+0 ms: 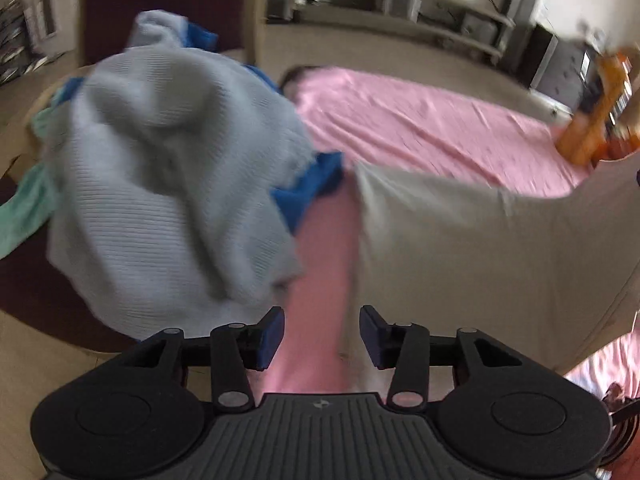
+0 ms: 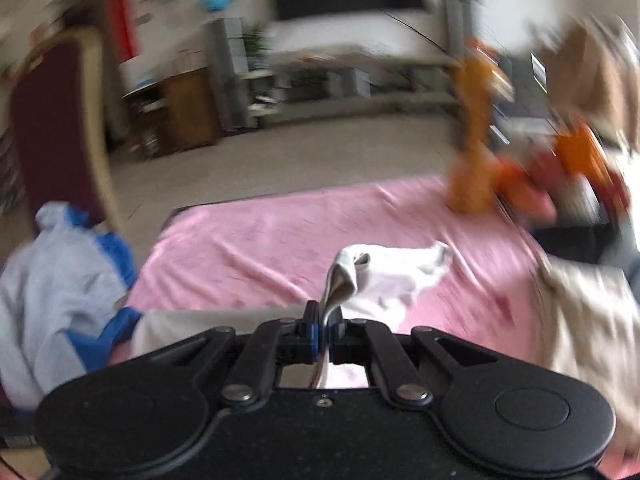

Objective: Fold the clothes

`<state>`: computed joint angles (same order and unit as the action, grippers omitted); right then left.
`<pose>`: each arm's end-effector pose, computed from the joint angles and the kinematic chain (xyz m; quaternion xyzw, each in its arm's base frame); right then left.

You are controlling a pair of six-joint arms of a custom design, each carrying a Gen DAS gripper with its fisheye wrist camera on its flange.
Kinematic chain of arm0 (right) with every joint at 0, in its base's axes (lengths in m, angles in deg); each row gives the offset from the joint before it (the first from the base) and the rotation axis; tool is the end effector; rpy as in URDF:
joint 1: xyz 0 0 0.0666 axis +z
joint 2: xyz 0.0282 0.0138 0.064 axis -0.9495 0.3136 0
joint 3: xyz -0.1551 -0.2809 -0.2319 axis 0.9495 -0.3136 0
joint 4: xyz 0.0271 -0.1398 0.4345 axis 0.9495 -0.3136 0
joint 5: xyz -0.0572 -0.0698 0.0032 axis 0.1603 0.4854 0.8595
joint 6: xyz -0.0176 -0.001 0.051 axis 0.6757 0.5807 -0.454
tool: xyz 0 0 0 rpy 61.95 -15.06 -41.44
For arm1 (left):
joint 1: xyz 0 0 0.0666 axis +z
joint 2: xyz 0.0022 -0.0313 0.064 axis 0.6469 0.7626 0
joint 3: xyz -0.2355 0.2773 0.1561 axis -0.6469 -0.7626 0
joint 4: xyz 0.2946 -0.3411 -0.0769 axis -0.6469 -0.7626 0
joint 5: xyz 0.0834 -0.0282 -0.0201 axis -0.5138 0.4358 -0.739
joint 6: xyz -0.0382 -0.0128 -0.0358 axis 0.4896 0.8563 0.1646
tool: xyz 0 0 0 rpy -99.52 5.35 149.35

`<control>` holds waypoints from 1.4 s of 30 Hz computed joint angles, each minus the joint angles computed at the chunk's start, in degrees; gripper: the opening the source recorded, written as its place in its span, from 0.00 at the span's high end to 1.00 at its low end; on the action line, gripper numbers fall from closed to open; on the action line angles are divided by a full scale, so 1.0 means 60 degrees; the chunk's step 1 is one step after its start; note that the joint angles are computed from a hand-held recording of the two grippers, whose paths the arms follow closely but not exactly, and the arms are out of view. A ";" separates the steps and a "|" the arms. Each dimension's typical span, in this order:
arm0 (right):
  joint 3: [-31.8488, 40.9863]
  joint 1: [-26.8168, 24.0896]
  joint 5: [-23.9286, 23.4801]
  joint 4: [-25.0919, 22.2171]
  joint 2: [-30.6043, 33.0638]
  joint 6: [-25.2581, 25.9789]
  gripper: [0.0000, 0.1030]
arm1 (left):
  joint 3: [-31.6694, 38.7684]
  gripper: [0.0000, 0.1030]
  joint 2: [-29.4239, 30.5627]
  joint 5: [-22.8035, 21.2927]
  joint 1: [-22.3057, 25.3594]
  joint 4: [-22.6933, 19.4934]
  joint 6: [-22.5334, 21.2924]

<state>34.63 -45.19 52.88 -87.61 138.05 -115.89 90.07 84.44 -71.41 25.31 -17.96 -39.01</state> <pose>0.5725 0.2682 0.4630 0.0982 0.8894 0.0016 0.4465 0.6331 -0.1729 0.3807 0.1022 0.9467 -0.0867 0.2928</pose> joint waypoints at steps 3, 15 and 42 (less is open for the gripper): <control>0.0906 0.0513 -0.0250 0.0594 0.0783 0.1854 0.96 | 0.0012 0.57 0.0035 0.0048 0.0256 0.0024 0.0422; 0.2960 0.1612 -0.2229 -0.1410 0.3400 0.4176 0.96 | 0.0113 0.58 0.0312 0.0645 0.0582 -0.0047 0.1144; 0.5176 -0.0015 -0.5494 -0.4658 0.3098 0.1747 0.70 | -0.0273 0.60 0.0140 0.1498 0.0541 0.0781 0.0997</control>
